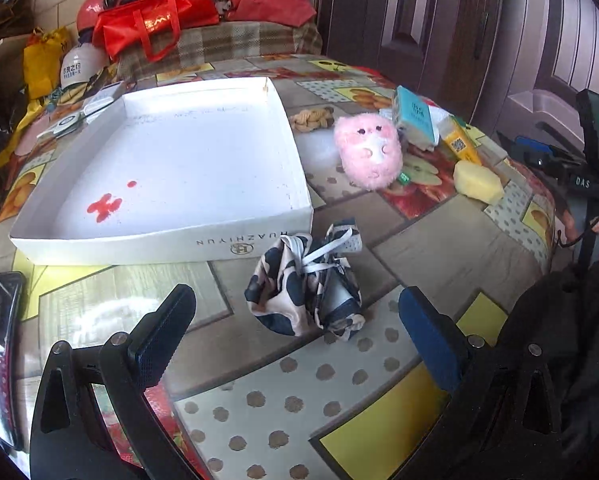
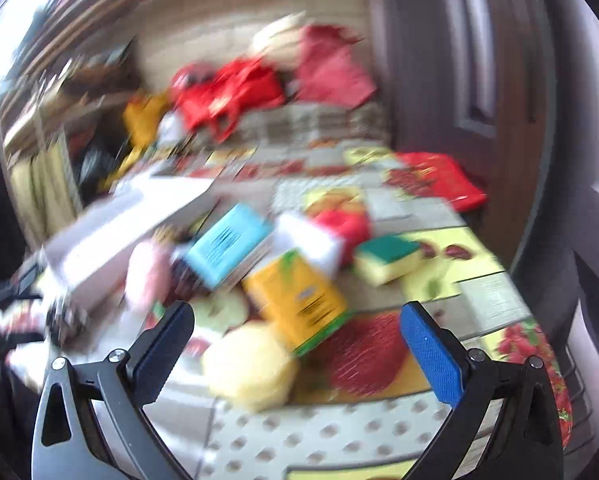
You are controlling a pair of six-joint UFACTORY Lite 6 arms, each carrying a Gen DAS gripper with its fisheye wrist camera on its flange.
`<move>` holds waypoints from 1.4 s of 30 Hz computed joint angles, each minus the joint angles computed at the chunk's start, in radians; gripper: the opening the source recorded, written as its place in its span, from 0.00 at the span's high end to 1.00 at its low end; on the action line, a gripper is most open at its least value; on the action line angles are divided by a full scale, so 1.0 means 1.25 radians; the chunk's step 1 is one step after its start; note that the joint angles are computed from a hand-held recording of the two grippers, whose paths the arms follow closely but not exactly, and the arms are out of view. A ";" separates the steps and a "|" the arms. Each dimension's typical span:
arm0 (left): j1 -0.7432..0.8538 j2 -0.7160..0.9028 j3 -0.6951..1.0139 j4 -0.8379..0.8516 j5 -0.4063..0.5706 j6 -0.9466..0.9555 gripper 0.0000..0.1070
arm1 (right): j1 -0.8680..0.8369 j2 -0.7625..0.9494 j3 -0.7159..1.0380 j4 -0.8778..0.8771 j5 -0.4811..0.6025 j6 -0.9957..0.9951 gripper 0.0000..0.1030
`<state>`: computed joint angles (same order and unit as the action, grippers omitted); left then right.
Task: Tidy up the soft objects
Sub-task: 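Grasp the black-and-white patterned cloth with the left tool while the right tool grasps the yellow octagonal sponge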
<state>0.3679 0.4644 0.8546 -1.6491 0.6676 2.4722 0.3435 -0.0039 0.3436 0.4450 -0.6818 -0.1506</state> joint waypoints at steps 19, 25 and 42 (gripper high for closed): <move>-0.107 0.017 0.059 0.092 -0.115 -0.109 0.59 | -0.013 0.262 0.226 0.004 0.170 -0.013 0.33; -0.027 -0.006 0.030 0.114 -0.037 -0.075 0.66 | 0.004 0.191 0.157 -0.195 0.165 0.154 0.44; 0.065 0.085 0.157 -0.438 0.196 0.199 0.66 | 0.026 0.186 0.128 0.046 -0.305 0.124 0.43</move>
